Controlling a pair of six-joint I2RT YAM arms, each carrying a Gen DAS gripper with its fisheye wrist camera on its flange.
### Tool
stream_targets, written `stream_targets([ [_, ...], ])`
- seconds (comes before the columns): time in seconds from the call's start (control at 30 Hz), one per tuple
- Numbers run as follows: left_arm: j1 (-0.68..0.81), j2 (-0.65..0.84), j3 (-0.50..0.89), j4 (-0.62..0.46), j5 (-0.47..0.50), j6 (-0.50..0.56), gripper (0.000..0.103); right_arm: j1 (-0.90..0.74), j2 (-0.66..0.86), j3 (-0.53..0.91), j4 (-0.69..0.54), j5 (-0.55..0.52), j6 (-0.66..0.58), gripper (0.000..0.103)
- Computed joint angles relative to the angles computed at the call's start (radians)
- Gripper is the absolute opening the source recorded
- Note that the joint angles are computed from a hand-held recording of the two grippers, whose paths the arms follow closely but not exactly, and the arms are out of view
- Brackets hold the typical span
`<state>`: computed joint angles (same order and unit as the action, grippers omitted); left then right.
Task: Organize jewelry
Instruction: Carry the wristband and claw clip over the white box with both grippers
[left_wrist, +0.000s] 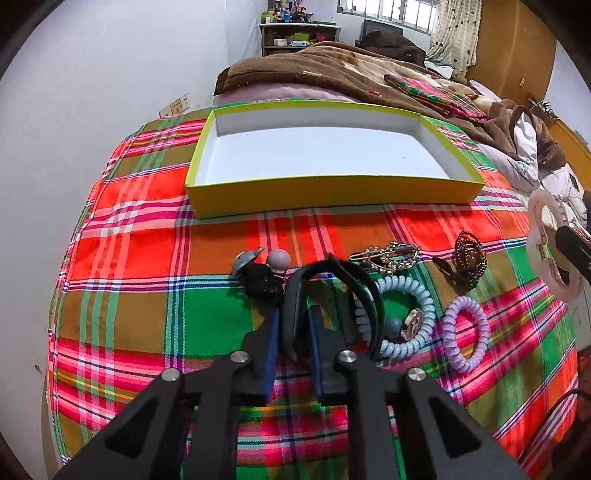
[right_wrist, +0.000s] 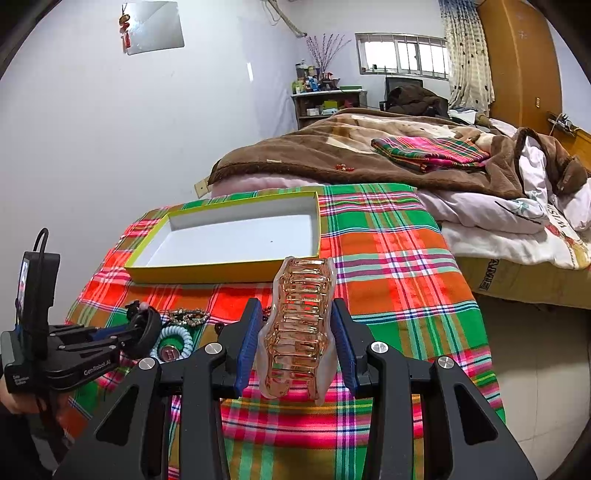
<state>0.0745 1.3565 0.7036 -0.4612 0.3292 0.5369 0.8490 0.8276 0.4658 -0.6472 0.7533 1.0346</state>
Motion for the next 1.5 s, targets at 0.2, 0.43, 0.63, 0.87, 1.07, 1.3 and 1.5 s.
stream_targets([
  [0.2, 0.017, -0.027, 0.018, -0.038, 0.024, 0.006, 0.013, -0.002, 0.006, 0.019, -0.003, 0.008, -0.015, 0.039],
  [0.43, 0.047, -0.059, 0.068, -0.091, 0.078, 0.019, 0.013, -0.041, 0.011, 0.054, 0.016, 0.006, -0.086, 0.039],
  [0.63, 0.04, -0.033, 0.144, -0.102, 0.093, -0.005, 0.013, -0.136, 0.033, 0.091, 0.087, -0.046, -0.228, 0.039],
  [0.87, 0.014, 0.039, 0.245, -0.094, 0.096, -0.05, 0.013, -0.28, 0.106, 0.126, 0.209, -0.148, -0.388, 0.039],
  [1.07, -0.023, 0.142, 0.346, -0.073, 0.09, -0.104, 0.013, -0.428, 0.225, 0.168, 0.329, -0.279, -0.52, 0.039],
  [1.3, -0.063, 0.291, 0.467, -0.049, 0.061, -0.165, 0.013, -0.549, 0.435, 0.242, 0.429, -0.373, -0.626, 0.039],
  [1.5, -0.094, 0.411, 0.559, -0.043, 0.037, -0.191, 0.013, -0.59, 0.576, 0.303, 0.475, -0.373, -0.691, 0.039],
])
